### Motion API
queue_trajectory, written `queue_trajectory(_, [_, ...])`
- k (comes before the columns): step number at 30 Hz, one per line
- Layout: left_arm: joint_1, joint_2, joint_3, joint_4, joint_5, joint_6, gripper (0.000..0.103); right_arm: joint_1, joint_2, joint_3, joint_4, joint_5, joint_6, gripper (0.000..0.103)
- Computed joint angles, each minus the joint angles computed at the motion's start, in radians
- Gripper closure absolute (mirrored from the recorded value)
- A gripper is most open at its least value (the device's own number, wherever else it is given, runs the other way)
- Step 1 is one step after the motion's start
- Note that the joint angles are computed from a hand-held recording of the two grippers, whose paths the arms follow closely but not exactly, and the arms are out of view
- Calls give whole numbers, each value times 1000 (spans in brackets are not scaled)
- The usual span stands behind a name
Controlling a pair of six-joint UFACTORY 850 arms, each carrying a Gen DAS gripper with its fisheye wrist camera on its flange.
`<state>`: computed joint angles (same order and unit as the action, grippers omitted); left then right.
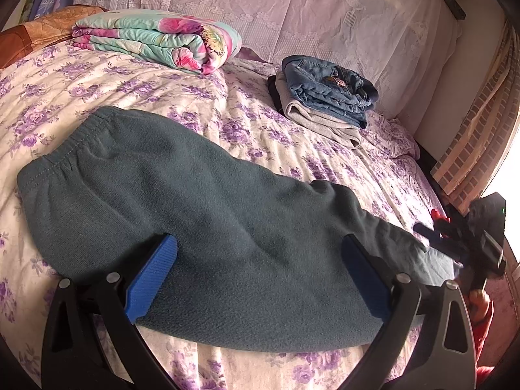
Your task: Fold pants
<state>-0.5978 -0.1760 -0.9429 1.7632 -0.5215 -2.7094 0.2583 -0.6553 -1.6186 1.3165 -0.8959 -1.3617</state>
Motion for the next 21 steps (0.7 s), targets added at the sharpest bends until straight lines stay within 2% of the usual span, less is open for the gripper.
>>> queue_trajectory(1, [0, 0, 0, -4, 0, 6, 5, 6, -15, -12, -68, 11, 37, 25])
queue_trajectory(2, [0, 1, 1, -3, 1, 4, 5, 1, -49, -41, -94, -21, 84, 25])
queue_trajectory(3, [0, 0, 0, -1, 0, 2, 5, -11, -67, -69, -78, -54, 130, 27])
queue_trajectory(4, [0, -1, 0, -3, 0, 4, 5, -25, -65, -71, -37, -45, 167, 32])
queue_trajectory(5, [0, -1, 0, -3, 0, 5, 5, -41, -36, -35, 33, 5, 162, 31])
queue_trajectory(6, [0, -1, 0, -3, 0, 6, 5, -52, 11, 24, 110, 98, 115, 30])
queue_trajectory(7, [-1, 1, 2, 2, -1, 1, 5, -65, 46, 63, 150, 148, 73, 29])
queue_trajectory(8, [-1, 1, 3, 8, 0, -4, 5, -78, 72, 94, 172, 157, 38, 28])
queue_trajectory(9, [-1, 1, 3, 11, 0, -8, 5, -91, 81, 105, 161, 124, 34, 28])
queue_trajectory(10, [-2, 0, 3, 8, -1, -4, 5, -110, 80, 105, 129, 52, 45, 26])
queue_trajectory(11, [-2, 0, 3, 6, -1, -2, 5, -121, 84, 115, 93, 22, 58, 21])
queue_trajectory(12, [-2, 1, 3, 8, -1, -4, 5, -124, 85, 120, 53, 31, 73, 18])
queue_trajectory(13, [-2, 1, 4, 11, -1, -8, 5, -121, 79, 117, 5, 78, 95, 16])
queue_trajectory(14, [-2, 1, 4, 13, -1, -11, 5, -128, 64, 115, -1, 100, 88, 21])
queue_trajectory(16, [-1, 1, 5, 16, -1, -13, 5, -172, 28, 100, 91, 36, 148, 35])
queue_trajectory(18, [-2, 1, 4, 9, -1, -4, 5, -214, 61, 137, 180, 39, 165, 34])
queue_trajectory(21, [-7, 1, 4, 8, -6, 0, 5, -267, 138, 197, 202, 72, 74, 34])
